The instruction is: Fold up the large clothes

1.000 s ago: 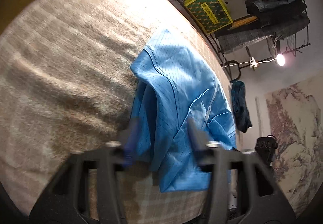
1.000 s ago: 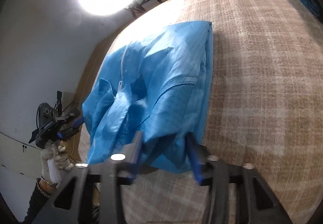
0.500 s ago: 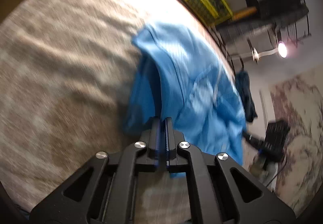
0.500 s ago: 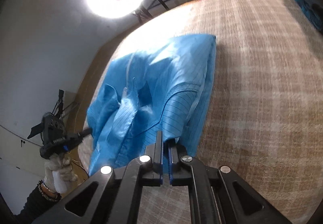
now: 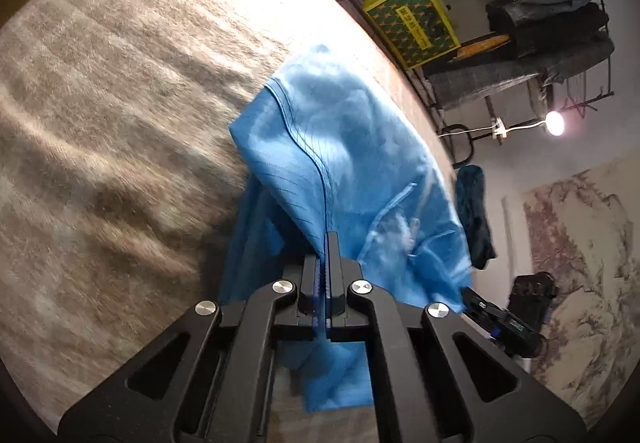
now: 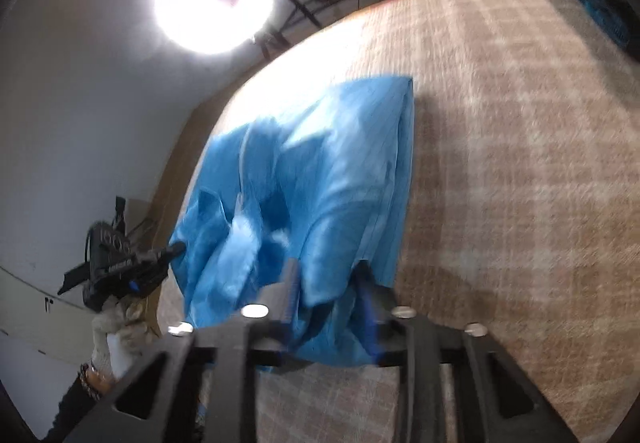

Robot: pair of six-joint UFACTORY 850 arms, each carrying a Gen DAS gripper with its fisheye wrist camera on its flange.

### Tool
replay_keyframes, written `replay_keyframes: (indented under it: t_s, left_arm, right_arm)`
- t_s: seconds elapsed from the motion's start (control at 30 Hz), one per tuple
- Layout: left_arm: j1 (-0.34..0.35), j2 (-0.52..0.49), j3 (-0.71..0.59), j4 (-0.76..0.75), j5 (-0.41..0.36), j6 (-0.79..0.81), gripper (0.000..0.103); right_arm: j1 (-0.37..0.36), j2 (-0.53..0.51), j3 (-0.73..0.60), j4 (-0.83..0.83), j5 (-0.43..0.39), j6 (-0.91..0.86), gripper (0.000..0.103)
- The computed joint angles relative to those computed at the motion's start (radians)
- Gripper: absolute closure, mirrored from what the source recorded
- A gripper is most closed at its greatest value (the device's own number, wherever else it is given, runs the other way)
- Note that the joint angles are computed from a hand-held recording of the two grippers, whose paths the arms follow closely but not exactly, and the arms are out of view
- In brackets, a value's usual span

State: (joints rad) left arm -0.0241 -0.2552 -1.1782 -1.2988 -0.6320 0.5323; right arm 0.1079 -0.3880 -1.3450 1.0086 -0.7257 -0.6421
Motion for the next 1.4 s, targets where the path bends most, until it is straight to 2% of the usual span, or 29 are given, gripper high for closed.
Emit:
replay_keyframes:
  t_s: [0.03, 0.1, 0.23, 0.3, 0.47, 0.5, 0.57, 0.6, 0.7, 0.77, 0.9, 1.0, 1.13, 1.23, 1.4]
  left_arm:
    - [0.0, 0.014, 0.008, -0.019, -0.004, 0.013, 0.103]
    - [0.0, 0.043, 0.024, -0.06, -0.024, 0.047, 0.103]
    - [-0.011, 0.078, 0.047, 0.013, 0.0, 0.021, 0.103]
    - [-0.025, 0.06, 0.048, 0.141, 0.044, -0.087, 0.103]
    - [-0.037, 0.031, 0.03, 0.27, 0.041, -0.188, 0.103]
    - [-0.042, 0.03, 0.014, 0.322, 0.034, -0.224, 0.103]
    - [-0.051, 0.04, -0.017, 0.47, 0.028, -0.316, 0.092]
    - [-0.055, 0.057, -0.021, 0.528, 0.042, -0.349, 0.089]
    - [-0.06, 0.117, -0.011, 0.647, 0.124, -0.412, 0.086]
    - [-0.068, 0.126, -0.033, 0.697, 0.182, -0.441, 0.086]
    - [-0.094, 0.06, -0.115, 0.656, 0.202, -0.379, 0.086]
    - [-0.134, -0.032, -0.209, 0.716, 0.203, -0.425, 0.086]
    - [-0.173, -0.141, -0.324, 0.918, 0.192, -0.583, 0.086]
    - [-0.182, -0.212, -0.4, 0.961, 0.186, -0.614, 0.086]
    - [-0.209, -0.303, -0.496, 1.194, 0.188, -0.743, 0.086]
  right_arm:
    - [-0.006, 0.003, 0.0, 0.033, -0.003, -0.027, 0.101]
    - [-0.016, 0.014, 0.003, 0.091, -0.011, -0.073, 0.102]
    - [-0.019, 0.025, 0.004, 0.084, -0.003, -0.092, 0.103]
    - [-0.011, 0.007, -0.002, 0.025, -0.001, -0.031, 0.103]
    - [0.031, -0.012, -0.018, -0.216, 0.043, 0.103, 0.103]
    - [0.035, -0.01, -0.023, -0.242, 0.042, 0.103, 0.097]
    - [0.051, 0.017, -0.032, -0.364, 0.059, 0.158, 0.085]
    - [0.056, 0.045, -0.02, -0.4, 0.093, 0.165, 0.07]
    - [0.054, 0.099, 0.006, -0.369, 0.16, 0.09, 0.067]
    - [0.06, 0.128, 0.022, -0.278, 0.218, -0.016, 0.067]
    - [0.101, 0.048, -0.078, -0.255, 0.227, -0.051, 0.068]
    - [0.139, -0.03, -0.165, -0.281, 0.228, -0.042, 0.068]
    - [0.17, -0.122, -0.269, -0.38, 0.242, 0.037, 0.068]
    - [0.179, -0.178, -0.322, -0.5, 0.251, 0.129, 0.068]
    - [0.176, -0.26, -0.404, -0.613, 0.214, 0.224, 0.068]
